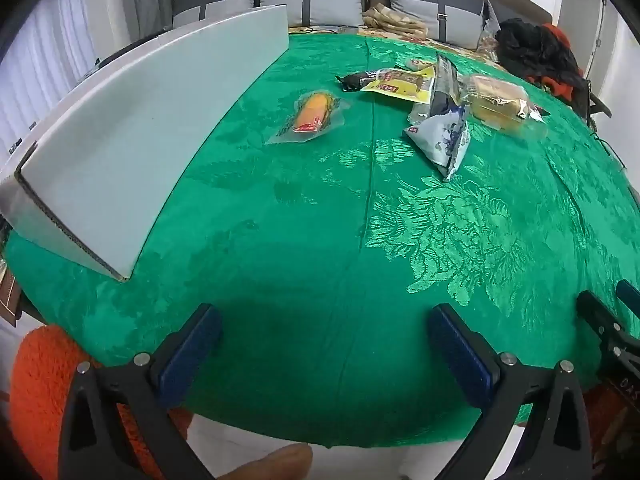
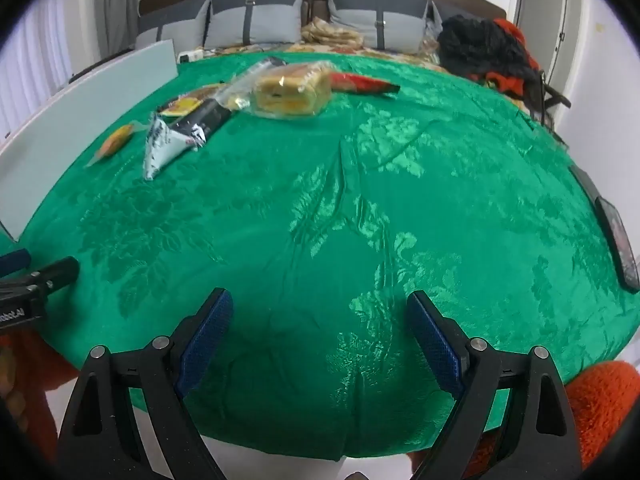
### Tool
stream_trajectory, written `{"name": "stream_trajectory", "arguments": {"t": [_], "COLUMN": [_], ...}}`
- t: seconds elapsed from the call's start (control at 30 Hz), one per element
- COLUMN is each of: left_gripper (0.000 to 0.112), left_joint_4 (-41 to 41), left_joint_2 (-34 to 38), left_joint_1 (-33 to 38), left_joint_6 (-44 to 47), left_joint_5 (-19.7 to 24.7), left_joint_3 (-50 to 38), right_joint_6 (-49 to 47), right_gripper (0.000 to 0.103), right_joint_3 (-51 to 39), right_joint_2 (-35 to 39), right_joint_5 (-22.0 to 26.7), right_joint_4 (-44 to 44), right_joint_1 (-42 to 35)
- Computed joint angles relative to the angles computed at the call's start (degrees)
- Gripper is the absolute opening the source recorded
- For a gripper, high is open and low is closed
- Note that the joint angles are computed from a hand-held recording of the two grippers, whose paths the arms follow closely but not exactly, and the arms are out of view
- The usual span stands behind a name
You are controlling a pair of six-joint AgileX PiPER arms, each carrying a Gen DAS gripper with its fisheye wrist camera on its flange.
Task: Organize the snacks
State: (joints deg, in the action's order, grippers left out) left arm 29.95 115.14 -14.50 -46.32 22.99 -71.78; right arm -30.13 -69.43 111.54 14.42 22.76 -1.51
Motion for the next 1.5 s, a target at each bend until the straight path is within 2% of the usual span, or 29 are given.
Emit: {"name": "stream_trajectory", "arguments": {"t": [0.33,0.53,0.7,0.87,0.97,1.03,1.23,1.5], "left_gripper": [0.103,0.103,0.103,0.103,0.103,0.103,0.103,0.103], "left_joint_4": [-0.1,2.7,4.0,5.4,5.3,3.3,-3.4,-8.7], "left_joint_2": [-0.2,-0.7,-1.1,-1.4,-1.6,-1.8,-2.6,-2.5], "left_joint_1": [0.1,-0.1,0.0,0.1,0.2,0.3,0.6,0.6], "left_joint_6": [0.8,-1.6,-2.1,-2.9,-2.4,-0.1,7.8,11.9], "left_joint_5": [-1.0,-2.6,-4.2,-5.4,-5.8,-5.6,-4.0,-0.7], "left_joint_3": [0.8,2.3,3.5,4.5,4.9,4.9,4.9,3.5], "right_joint_6": [-6.8,-1.4,-5.4,4.0,-1.5,-5.2,-4.3,-3.2], "right_gripper": [0.092,0.092,0.092,0.092,0.092,0.092,0.092,0.092], "right_joint_3": [0.5,2.4,3.2,2.8,2.8,2.8,2.4,2.1], "right_joint_2": [0.6,-0.7,-0.6,-0.6,-0.7,-0.6,-0.8,-1.2], "right_joint_5": [-1.1,-3.8,-5.0,-4.7,-4.1,-4.2,-2.6,-0.2], "right_joint_4": [8.2,4.6,8.5,-1.9,3.7,7.4,6.1,4.6], "right_joint_1": [-0.3,1.2,0.8,1.2,0.8,0.5,0.3,0.0]}}
